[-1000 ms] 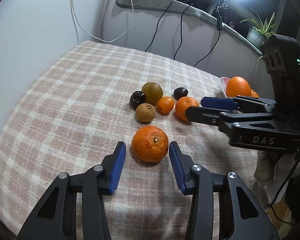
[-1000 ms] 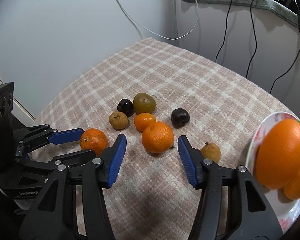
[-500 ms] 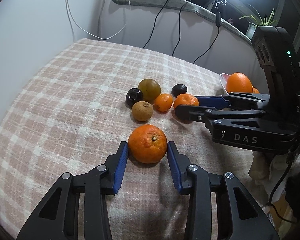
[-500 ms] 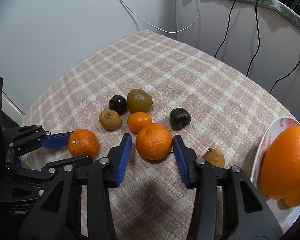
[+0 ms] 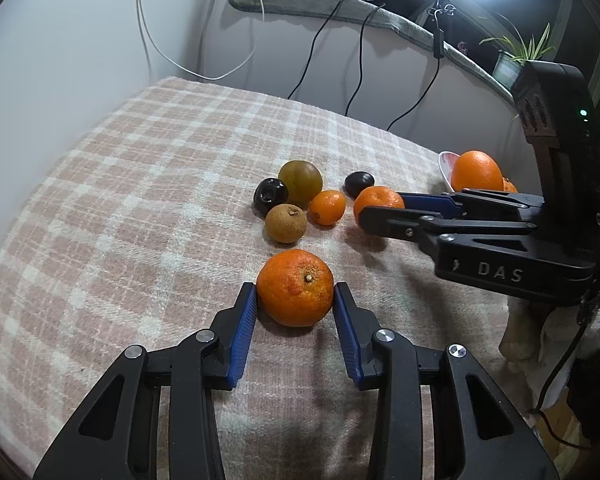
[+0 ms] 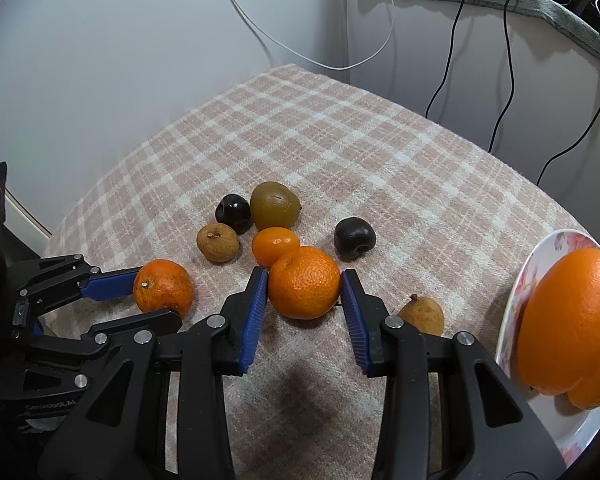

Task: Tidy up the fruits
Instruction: 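Grasp a mandarin with the right gripper while the left gripper grasps another mandarin, then carry both held mandarins over the white plate beside the large oranges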

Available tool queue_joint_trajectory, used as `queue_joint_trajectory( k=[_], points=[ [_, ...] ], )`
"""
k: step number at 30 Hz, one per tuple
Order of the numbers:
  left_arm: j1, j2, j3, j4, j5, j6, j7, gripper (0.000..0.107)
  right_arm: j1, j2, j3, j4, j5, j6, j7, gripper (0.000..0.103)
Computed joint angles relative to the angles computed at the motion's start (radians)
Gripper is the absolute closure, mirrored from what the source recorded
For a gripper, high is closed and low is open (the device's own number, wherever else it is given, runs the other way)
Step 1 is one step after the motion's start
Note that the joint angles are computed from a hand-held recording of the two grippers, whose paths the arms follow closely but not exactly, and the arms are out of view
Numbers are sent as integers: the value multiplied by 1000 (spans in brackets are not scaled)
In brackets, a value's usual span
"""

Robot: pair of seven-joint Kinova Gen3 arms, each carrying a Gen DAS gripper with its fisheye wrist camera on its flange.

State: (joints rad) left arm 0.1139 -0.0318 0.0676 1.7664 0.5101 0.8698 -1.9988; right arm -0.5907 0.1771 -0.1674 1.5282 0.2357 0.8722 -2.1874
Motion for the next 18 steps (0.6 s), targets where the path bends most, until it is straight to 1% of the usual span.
queue_joint_trajectory(
  k=[8,18],
  points=[
    [2,-17,-6,-2,29,5,-19,71,6,-69,-11,44,7,-29,-30,64],
    [21,-18,1,-22,76,18,-49,71,47,-194,-56,136,34,-42,-124,64]
  ],
)
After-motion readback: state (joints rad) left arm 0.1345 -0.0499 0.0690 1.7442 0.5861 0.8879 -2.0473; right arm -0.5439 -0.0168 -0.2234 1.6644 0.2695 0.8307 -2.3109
